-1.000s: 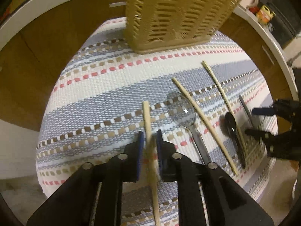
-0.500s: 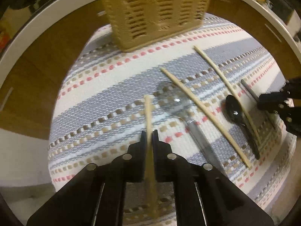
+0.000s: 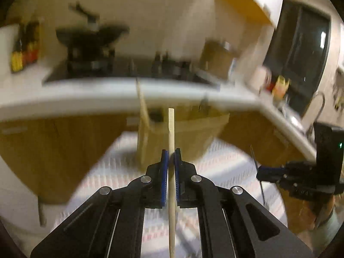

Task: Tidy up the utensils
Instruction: 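Lift both and release them into the tan holder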

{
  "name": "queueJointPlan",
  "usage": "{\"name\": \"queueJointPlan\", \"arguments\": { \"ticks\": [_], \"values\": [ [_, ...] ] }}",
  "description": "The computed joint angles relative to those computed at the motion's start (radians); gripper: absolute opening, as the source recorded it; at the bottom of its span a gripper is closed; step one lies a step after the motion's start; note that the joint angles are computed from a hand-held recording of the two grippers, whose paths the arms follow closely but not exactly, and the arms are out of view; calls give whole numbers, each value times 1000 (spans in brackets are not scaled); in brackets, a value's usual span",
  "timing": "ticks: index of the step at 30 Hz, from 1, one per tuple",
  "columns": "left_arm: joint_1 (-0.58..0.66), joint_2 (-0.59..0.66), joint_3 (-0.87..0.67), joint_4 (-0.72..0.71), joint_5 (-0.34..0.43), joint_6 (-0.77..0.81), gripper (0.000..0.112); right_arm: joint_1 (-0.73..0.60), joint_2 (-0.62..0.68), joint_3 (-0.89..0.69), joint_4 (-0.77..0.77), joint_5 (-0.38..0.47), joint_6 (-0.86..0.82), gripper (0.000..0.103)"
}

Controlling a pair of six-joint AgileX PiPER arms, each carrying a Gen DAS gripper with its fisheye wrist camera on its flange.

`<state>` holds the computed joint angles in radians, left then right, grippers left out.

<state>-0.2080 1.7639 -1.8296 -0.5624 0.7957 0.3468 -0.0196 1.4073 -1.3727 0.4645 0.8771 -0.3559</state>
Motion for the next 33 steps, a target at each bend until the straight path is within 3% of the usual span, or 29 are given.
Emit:
{"name": "queueJointPlan", "arguments": {
  "ticks": [4,7,12,17,19,28,33],
  "values": [
    [-58,39,-107,40,-115,-91,4,-34,52,-90,122,-79,-53,10],
    [-109,61,-148,136,-247,-177,4,-18,93,-154,138,-178,-62,10],
    [-151,167,-292,230,-366,-279,4,-17,161,-225,226,-346,-133,10],
    [-152,339,-560,288,-331,-391,4,-7,235,-280,247,-498,-143,10],
    [-146,400,-646,282,-315,-399,4,-12,275,-314,249,-504,-133,10],
    [-173,442,-607,491,-452,-551,4,37,387,-336,-18,-680,52,10],
    [-171,479,-635,522,-449,-599,4,34,405,-321,37,-680,-5,10]
  ]
}}
